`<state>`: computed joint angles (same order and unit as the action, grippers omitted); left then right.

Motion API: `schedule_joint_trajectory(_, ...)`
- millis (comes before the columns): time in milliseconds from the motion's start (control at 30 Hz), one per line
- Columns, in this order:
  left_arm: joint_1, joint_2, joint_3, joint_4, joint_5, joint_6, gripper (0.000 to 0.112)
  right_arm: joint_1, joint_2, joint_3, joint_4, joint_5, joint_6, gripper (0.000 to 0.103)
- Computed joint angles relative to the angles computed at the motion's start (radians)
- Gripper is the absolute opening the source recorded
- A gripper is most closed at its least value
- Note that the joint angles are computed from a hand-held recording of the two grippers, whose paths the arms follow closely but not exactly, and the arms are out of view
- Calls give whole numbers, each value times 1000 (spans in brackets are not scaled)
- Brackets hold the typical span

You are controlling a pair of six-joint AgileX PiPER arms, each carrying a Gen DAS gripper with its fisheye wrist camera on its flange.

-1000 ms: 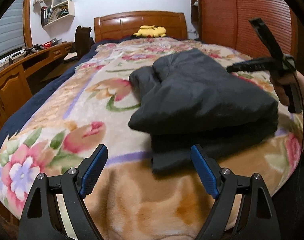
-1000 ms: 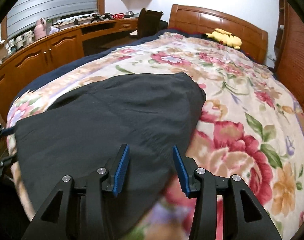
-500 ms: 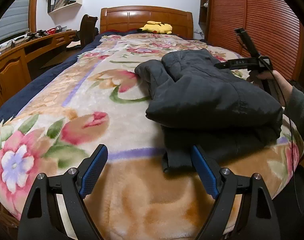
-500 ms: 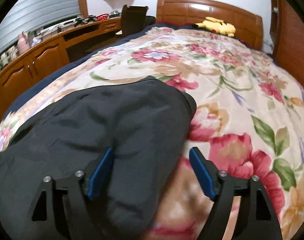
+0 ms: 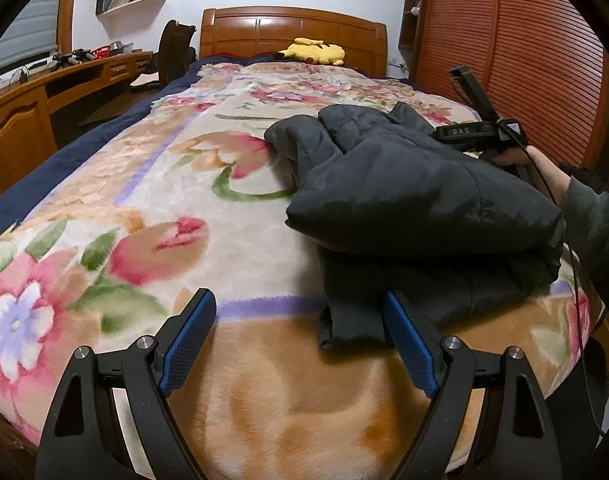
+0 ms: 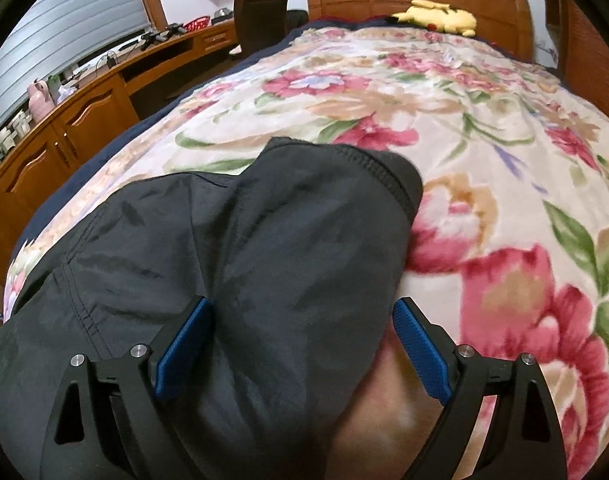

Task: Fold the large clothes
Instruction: 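Grasp the folded jacket with the left tool while the right tool grasps it too, then lift the folded jacket with both tools and carry it toward the cabinets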

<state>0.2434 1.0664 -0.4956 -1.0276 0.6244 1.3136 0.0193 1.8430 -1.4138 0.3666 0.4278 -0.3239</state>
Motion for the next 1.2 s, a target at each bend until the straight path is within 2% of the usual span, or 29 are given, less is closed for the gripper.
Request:
schedule_joint_trajectory(67,-3,2,0,3,1,-5,86,-20,25,-35,66,50,-47,92)
schedule_joint_trajectory(133,2,15,-10,-3,23,-3,81,-50,54,-74,164,109,-115,91)
schedule_joint_trajectory(200,16,31,-19,-15,52,9,71,-91,79,-97,307,176,-204,84)
schedule_joint_trajectory(233,23,40,-24,-23,72,12,67,-98,84,-98,338,181,-229,82)
schedule_joint_trajectory(333,49,76,-44,-41,143,30,44,-93,74,-84,328,159,-240,72)
schedule_joint_trajectory(400,68,114,-67,-48,223,36,18,-88,55,-68,305,147,-230,58)
schedule_joint_trajectory(433,64,115,-70,-43,229,34,16,-85,42,-59,292,139,-225,54)
schedule_joint_trajectory(467,41,99,-68,-31,207,38,13,-79,26,-45,281,121,-221,44)
schedule_joint_trajectory(500,41,87,-70,-19,212,37,11,-73,9,-29,268,101,-217,39)
schedule_joint_trajectory(633,129,89,-112,-26,323,50,10,-16,-60,55,200,-11,-174,35)
schedule_joint_trajectory(800,204,66,-165,4,350,69,9,59,-123,102,72,-77,-78,31)
schedule_joint_trajectory(900,310,91,-193,4,388,137,9,112,-139,115,15,-114,-18,30)
schedule_joint_trajectory(1033,498,134,-240,-12,472,254,9,225,-75,37,-230,-132,232,30)
schedule_joint_trajectory(1200,651,246,-324,-19,499,335,9,341,85,-193,-450,-71,475,29)
